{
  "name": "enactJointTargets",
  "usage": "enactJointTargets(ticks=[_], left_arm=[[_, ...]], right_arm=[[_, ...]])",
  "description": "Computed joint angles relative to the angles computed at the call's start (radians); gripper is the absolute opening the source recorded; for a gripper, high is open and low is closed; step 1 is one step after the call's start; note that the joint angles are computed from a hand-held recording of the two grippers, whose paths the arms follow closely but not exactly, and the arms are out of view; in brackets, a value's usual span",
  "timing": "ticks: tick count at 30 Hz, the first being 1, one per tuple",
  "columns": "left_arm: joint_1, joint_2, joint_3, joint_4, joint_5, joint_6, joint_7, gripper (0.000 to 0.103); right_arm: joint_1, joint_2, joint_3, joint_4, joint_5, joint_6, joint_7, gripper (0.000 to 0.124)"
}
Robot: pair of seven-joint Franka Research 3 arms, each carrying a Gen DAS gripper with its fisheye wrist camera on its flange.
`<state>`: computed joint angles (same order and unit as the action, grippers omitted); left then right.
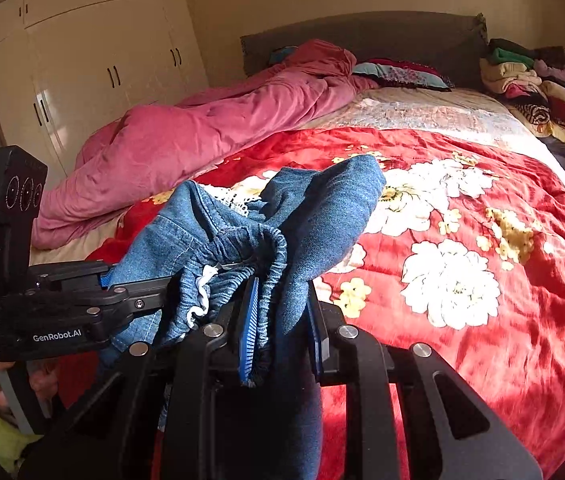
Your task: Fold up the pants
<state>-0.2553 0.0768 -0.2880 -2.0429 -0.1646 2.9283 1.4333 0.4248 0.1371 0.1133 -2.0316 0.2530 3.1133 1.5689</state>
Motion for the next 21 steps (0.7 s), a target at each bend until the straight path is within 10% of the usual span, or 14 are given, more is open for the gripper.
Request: enactJointTargets(ticks=[21], left_arm=[[0.053, 0.136, -0.002, 0.076, 0.156, -0.003, -0.138, 0.032]], right_arm=[[0.058, 0.158, -0.133, 0.155, -0.173, -0.142, 0.193, 0.021]])
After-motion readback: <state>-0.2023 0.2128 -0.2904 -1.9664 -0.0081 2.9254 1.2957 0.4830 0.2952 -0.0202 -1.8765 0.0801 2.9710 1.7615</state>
